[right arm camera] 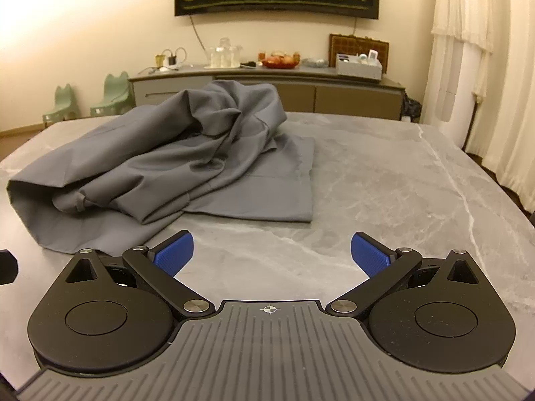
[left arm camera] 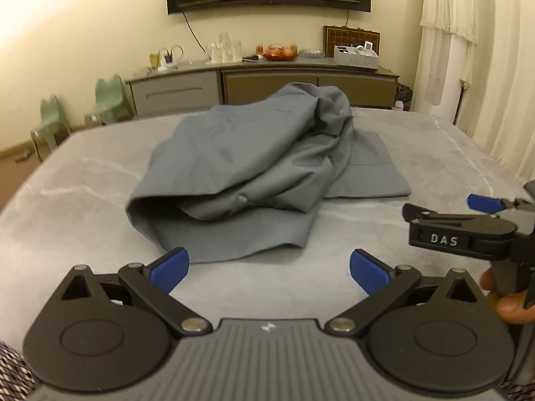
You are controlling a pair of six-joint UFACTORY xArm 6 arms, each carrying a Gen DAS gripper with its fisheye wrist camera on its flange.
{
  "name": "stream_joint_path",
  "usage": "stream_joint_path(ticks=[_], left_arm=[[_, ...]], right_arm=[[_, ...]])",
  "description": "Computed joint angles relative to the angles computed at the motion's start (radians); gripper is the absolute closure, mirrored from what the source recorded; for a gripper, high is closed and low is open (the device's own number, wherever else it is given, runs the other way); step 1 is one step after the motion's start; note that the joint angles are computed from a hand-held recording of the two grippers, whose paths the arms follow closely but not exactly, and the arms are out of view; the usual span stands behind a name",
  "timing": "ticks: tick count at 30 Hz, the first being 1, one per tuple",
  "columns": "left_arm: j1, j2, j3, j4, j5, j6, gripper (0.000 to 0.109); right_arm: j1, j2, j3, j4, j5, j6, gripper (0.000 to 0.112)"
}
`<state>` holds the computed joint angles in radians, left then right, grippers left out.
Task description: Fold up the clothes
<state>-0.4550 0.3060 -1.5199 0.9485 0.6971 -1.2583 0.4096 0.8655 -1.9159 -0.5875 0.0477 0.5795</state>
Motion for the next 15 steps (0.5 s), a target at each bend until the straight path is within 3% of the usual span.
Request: stream_joint_path(ticks=[5,9,15], left_arm=[[0.017,-0.021,0.039,-0.127,-0.065,0.048,0.006],[0.023,0.013,-0.008,-0.203,-0.015,0.134,0.006],[-0.025,0.035,-0.010,-0.103,0.050,0.031,0.006]], right_arm=[[0.003,-0.003,0.006,0.022,-0.001,-0.022,0.010],[0.001,-0.004,0.014,0.050,-0.012,-0.051,0.010],[0.019,-0.012,0.074,0.305,-0.107,-0.281,0.010]])
